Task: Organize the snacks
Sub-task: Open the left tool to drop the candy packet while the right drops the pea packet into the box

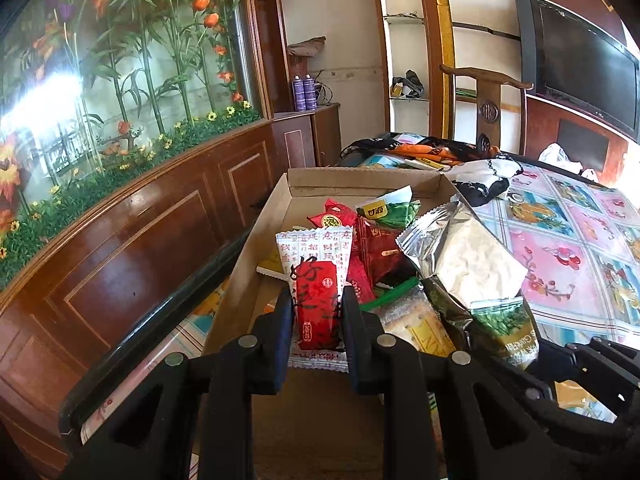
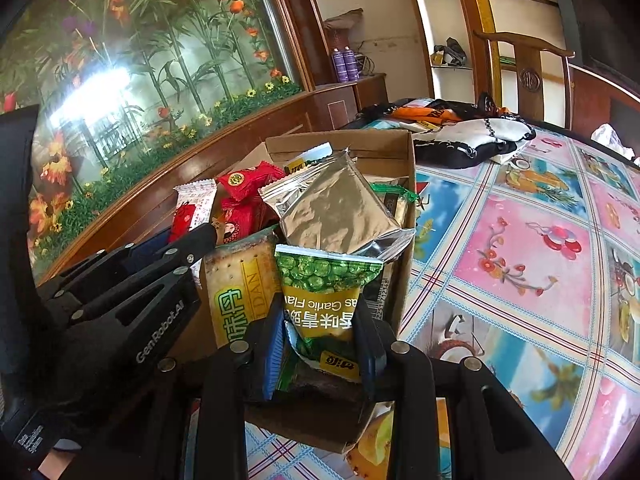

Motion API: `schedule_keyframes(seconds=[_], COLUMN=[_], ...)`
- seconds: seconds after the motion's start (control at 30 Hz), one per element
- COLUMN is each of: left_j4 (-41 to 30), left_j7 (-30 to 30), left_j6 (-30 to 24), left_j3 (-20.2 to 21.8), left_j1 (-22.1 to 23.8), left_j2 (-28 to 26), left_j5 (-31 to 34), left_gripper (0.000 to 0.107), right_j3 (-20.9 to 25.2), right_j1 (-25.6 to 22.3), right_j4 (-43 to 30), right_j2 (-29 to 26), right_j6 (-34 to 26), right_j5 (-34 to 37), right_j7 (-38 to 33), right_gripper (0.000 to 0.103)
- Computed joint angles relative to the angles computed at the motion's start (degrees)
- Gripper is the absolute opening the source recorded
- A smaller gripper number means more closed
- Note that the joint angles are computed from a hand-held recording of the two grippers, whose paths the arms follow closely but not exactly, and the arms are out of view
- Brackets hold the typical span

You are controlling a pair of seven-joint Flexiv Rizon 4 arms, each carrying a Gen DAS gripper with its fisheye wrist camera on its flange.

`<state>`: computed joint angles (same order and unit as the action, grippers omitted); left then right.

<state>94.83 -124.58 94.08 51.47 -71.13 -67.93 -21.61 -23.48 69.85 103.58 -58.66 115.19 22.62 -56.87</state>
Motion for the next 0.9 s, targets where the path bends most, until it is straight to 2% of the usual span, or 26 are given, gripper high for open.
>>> schedule_keyframes(seconds=[0.57, 0.63, 0.83, 0.9], left_j4=[-0.79, -0.61, 1.7, 2.62], left_j7=[-2.59, -3.02, -3.54, -3.43], left_j6=[-1.56, -1.4, 2.64, 4.27], left_j3=[1.35, 1.44, 2.05, 2.96], left_j1=[-0.23, -0.29, -1.22, -2.23], left_j2=[-0.45, -0.34, -0.43, -1.14], left_j5=[2.34, 2.58, 0.42, -1.58], left_gripper=[0.025, 0.03, 0.058, 0.073], right_j3=[1.99, 2.27, 0.82, -0.5], right_j1=[-1.59, -1.83, 0.17, 1.6], right_j4=[-0.37, -0.3, 0.97, 1.48], right_j2=[0.4, 0.48, 0.81, 0.88], right_j6=[0.72, 0.91, 2.27, 2.28], right_j5=[0.05, -0.15, 1.59, 3.04], right_j7=[-1.44, -1.66, -3.17, -3.93], right_gripper=[0.035, 0.035, 0.036, 0.042])
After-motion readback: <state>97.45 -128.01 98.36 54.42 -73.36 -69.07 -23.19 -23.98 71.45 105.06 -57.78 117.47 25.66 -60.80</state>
